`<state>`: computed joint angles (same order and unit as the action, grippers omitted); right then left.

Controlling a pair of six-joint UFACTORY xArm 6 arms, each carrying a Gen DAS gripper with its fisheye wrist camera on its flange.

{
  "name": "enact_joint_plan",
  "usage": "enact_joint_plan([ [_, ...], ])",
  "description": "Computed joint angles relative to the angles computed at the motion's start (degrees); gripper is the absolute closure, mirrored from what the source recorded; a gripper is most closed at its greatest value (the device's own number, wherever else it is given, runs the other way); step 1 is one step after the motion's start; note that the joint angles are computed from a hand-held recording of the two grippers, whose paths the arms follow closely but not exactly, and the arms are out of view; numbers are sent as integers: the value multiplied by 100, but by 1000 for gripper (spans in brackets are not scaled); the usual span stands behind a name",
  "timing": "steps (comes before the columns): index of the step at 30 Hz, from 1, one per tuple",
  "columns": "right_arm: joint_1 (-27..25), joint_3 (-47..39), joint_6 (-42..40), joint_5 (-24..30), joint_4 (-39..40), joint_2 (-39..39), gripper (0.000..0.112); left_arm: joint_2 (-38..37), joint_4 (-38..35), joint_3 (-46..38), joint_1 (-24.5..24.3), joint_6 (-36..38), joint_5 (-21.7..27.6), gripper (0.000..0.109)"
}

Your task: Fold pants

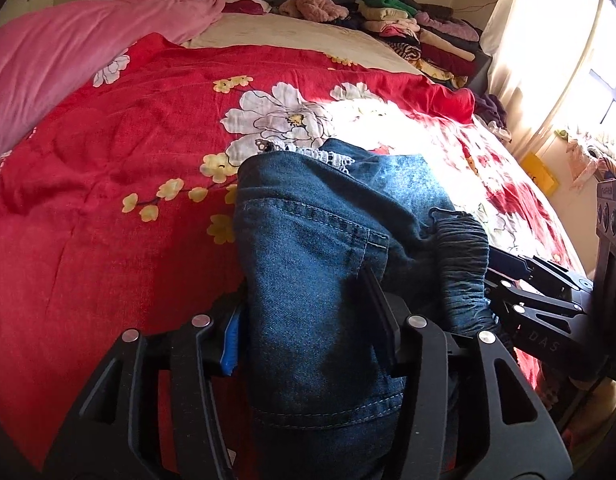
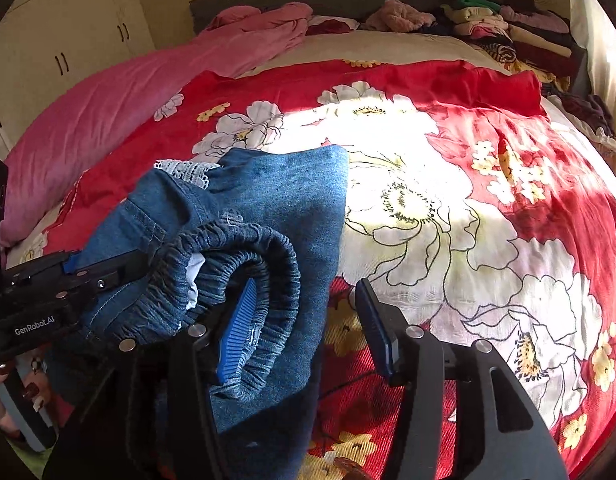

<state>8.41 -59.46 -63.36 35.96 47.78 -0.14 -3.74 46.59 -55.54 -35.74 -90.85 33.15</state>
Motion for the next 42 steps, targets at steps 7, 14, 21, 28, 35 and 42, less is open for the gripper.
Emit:
enact_joint_plan([
  [7, 50, 193, -116, -264, 80, -174, 52, -59, 61, 74, -27, -144, -23, 63],
  [14, 9, 540, -624, -456, 517, -660, 40, -221, 122, 111, -148, -253, 124, 58],
  [21, -90, 1011, -1543, -613, 1430, -1470, 24, -619, 418, 109, -500, -474, 692, 25],
  [28, -486, 1366, -1799, -138, 1854, -2189, 14, -902, 640, 50, -1067, -711, 1503, 15],
  [35, -908, 1632, -1702, 508, 1798, -2769, 14, -1171, 993, 68, -1685, -1151, 2271, 15],
  [42, -1200, 2052, -1761, 857, 1628, -3287, 14, -1268, 1012, 156, -2195, -1539, 2669, 15],
])
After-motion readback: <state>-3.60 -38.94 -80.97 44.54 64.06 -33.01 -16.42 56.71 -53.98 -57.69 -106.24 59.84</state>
